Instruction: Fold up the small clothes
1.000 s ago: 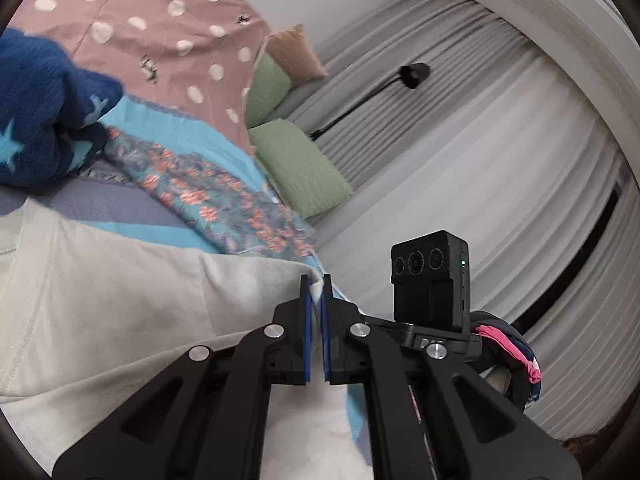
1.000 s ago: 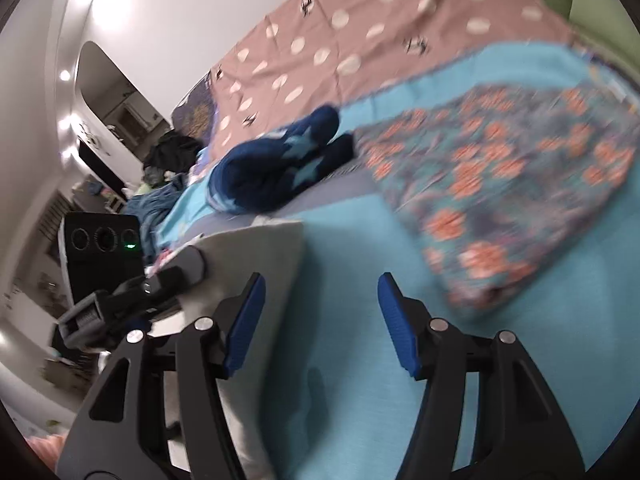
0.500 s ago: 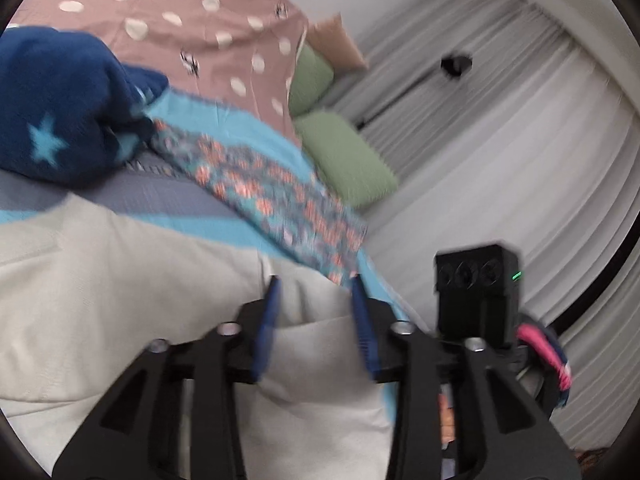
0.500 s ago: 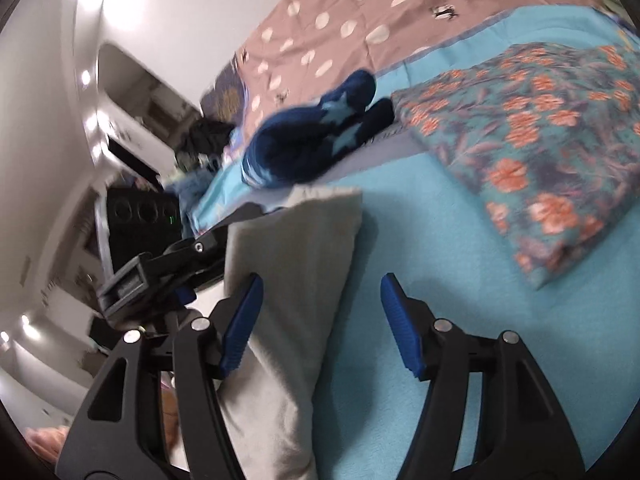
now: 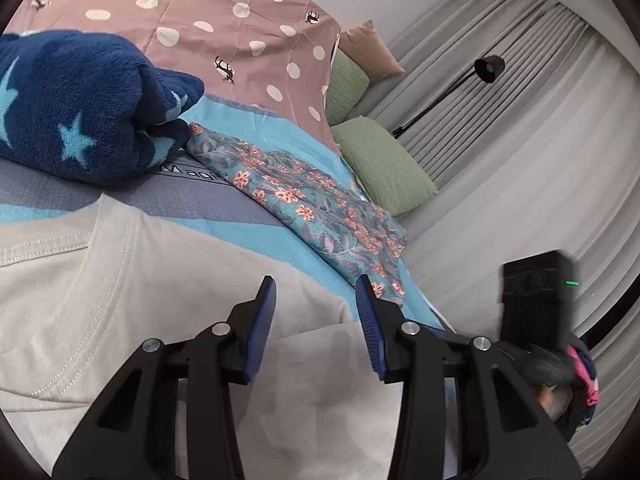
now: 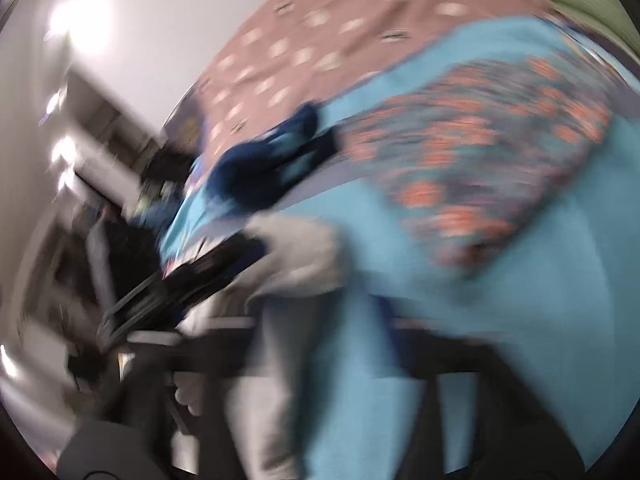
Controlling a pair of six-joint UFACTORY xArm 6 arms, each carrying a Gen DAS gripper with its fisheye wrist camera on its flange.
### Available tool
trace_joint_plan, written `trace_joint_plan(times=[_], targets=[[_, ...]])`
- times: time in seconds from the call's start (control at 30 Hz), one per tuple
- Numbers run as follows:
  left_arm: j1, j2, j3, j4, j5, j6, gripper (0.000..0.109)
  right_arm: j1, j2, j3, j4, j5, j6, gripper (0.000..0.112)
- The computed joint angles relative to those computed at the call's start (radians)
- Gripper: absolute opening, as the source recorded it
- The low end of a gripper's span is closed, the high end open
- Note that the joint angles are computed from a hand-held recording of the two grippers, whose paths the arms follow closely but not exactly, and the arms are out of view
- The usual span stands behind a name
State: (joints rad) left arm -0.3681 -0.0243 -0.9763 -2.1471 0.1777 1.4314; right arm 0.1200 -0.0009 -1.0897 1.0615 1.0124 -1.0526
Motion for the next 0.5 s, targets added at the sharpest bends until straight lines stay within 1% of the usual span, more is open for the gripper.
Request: trace_joint_plan(times=[0.03, 0.07, 0.1, 0.13, 0.17, 0.2, 0.23, 0.27, 0.3, 0.33, 0.37, 0.4, 0.43, 0.47, 0.5], targets=[[-0.004, 0.000, -0.003, -0.009, -0.007, 0.016, 0.042, 0.033, 0.002, -0.007, -0.047, -0.013, 0.029, 0.080], [-0.006, 0.001, -0.007, -0.009, -0.014, 0.027, 0.042, 0.058, 0.016, -0.018, -0.075, -0.022, 0.076, 0.076], [-0.010, 0.001, -0.010, -0.008, -0.023, 0.030, 0.042, 0.075, 0.049, -0.048, -0.094, -0.019, 0.144, 0.068], [-0.017, 0.004, -0.016, -0.017, -0.051, 0.031, 0.040, 0.082, 0.082, -0.074, -0.094, -0.014, 0.188, 0.034], [-0.010, 0.002, -0.009, -0.023, -0.047, 0.016, 0.042, 0.087, 0.103, -0.091, -0.099, -0.039, 0.233, 0.006], [0.004, -0.005, 0.003, -0.029, -0.018, 0.009, 0.042, 0.087, 0.106, -0.087, -0.076, -0.106, 0.259, 0.003], [0.009, -0.008, 0.004, -0.060, -0.023, 0.023, 0.042, 0.098, 0.100, -0.074, -0.060, -0.188, 0.264, 0.003], [0.013, -0.007, 0.002, -0.081, -0.027, 0.031, 0.042, 0.106, 0.095, -0.063, -0.086, -0.293, 0.276, 0.002], [0.018, -0.008, 0.006, -0.085, -0.019, 0.026, 0.042, 0.105, 0.090, -0.051, -0.153, -0.387, 0.305, 0.001], [0.021, -0.006, 0.010, -0.069, -0.010, 0.002, 0.042, 0.087, 0.093, -0.050, -0.190, -0.439, 0.302, 0.000], [0.022, 0.000, 0.010, -0.035, -0.009, -0.039, 0.042, 0.073, 0.103, -0.055, -0.184, -0.450, 0.280, 0.000], [0.020, 0.003, 0.010, -0.013, -0.012, -0.064, 0.042, 0.059, 0.120, -0.060, -0.137, -0.419, 0.276, 0.000], [0.018, 0.005, 0.008, -0.009, -0.014, -0.064, 0.042, 0.030, 0.122, -0.063, -0.053, -0.346, 0.241, 0.000], [0.019, 0.003, 0.009, -0.013, -0.011, -0.053, 0.042, 0.003, 0.108, -0.061, -0.010, -0.270, 0.197, 0.001], [0.018, 0.001, 0.008, -0.029, -0.016, -0.034, 0.042, -0.008, 0.091, -0.054, -0.008, -0.235, 0.170, 0.004]])
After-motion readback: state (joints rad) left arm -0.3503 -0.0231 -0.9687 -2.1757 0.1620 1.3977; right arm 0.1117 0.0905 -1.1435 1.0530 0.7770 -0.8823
